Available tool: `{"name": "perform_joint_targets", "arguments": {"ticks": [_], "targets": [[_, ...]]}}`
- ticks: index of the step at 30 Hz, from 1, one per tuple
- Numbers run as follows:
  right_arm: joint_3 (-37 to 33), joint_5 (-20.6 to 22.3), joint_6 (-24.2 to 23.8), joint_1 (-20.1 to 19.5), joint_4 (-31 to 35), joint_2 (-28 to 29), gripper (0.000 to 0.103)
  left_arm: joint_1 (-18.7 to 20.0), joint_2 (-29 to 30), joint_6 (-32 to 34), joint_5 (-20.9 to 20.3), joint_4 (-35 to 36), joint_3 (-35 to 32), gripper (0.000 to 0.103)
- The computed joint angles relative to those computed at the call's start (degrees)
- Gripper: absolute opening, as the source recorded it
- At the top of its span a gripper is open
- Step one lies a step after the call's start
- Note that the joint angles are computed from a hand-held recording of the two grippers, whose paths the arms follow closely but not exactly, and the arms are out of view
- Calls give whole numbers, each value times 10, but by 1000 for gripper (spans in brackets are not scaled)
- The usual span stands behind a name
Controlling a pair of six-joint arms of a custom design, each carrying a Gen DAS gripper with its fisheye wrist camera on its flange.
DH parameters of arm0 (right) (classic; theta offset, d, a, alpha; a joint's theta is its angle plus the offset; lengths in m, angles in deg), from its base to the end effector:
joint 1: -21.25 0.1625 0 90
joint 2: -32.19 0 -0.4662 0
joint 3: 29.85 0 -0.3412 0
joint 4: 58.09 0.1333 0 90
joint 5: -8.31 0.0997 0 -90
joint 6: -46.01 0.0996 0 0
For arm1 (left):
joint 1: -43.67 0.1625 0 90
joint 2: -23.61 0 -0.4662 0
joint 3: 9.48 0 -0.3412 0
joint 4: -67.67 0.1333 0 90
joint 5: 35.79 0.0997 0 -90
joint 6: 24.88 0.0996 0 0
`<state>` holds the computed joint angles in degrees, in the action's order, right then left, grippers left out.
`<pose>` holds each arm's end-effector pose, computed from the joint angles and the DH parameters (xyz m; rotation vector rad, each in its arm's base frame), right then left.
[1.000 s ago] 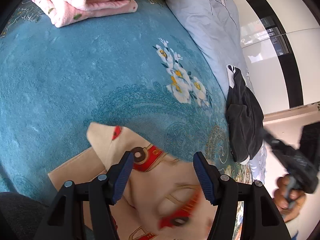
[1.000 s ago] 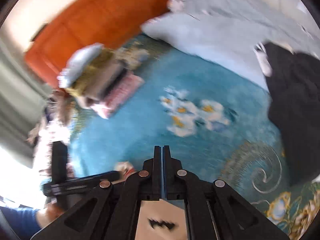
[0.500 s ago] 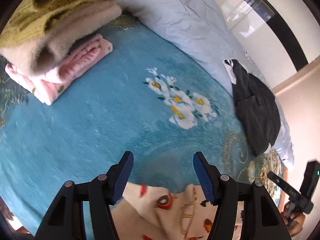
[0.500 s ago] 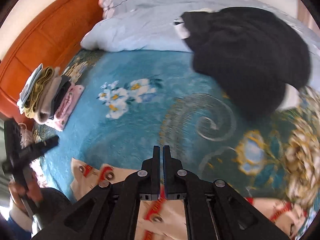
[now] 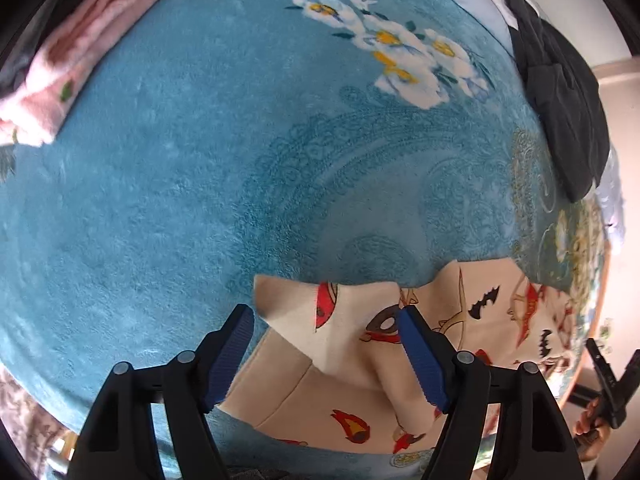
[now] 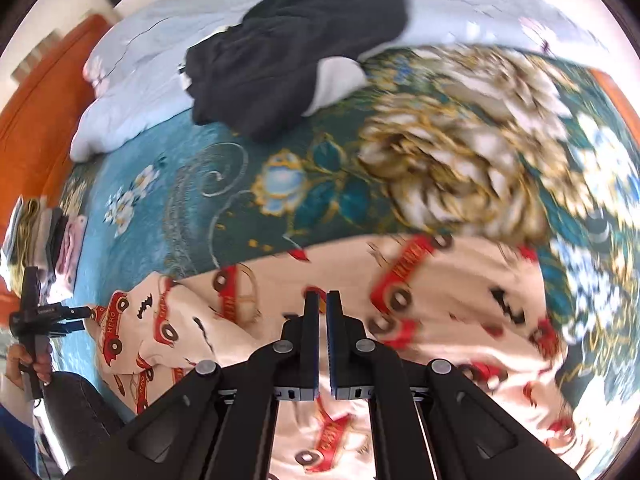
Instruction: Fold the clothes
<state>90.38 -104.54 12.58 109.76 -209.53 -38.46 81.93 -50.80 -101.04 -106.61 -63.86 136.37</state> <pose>0.0818 -0.4944 0.2733 0.6881 -2.6102 0.1038 -0.1119 -0.2997 0.1568 -0.4234 2.4965 -0.0873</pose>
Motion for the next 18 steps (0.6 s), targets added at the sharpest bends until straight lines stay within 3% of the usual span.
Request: {"name": "perform_joint_targets", "arguments": {"ticks": [2,4,6,10,12,13,15,18], "targets": [[3,-2,5,-11,1,-6,2,-10,17,6,4,32,-13,59],[5,-1,3,-22,-4,-9,2,-17,28,7,5,46,-18,29],[5,1,-4,-31,-14,-11,2,-28,29,10,12,55,-20,17],[-10,7,-20,-47,-62,-10,7,-65,19,-11,47,70,-18,12],[-32,-4,-16,-58,-80,-2,41,-73,21,-22,53,76,-18,12],[-45,-8,-10,-65,-86,3,45,-73,22,-30,52,77,-17,12],[-74,-8,10,-83,-75,8,45,-72,23,-41,48,78,-14,12],[-132,7,63,-114,-6,22,45,-70,22,-53,42,76,-11,12]]}}
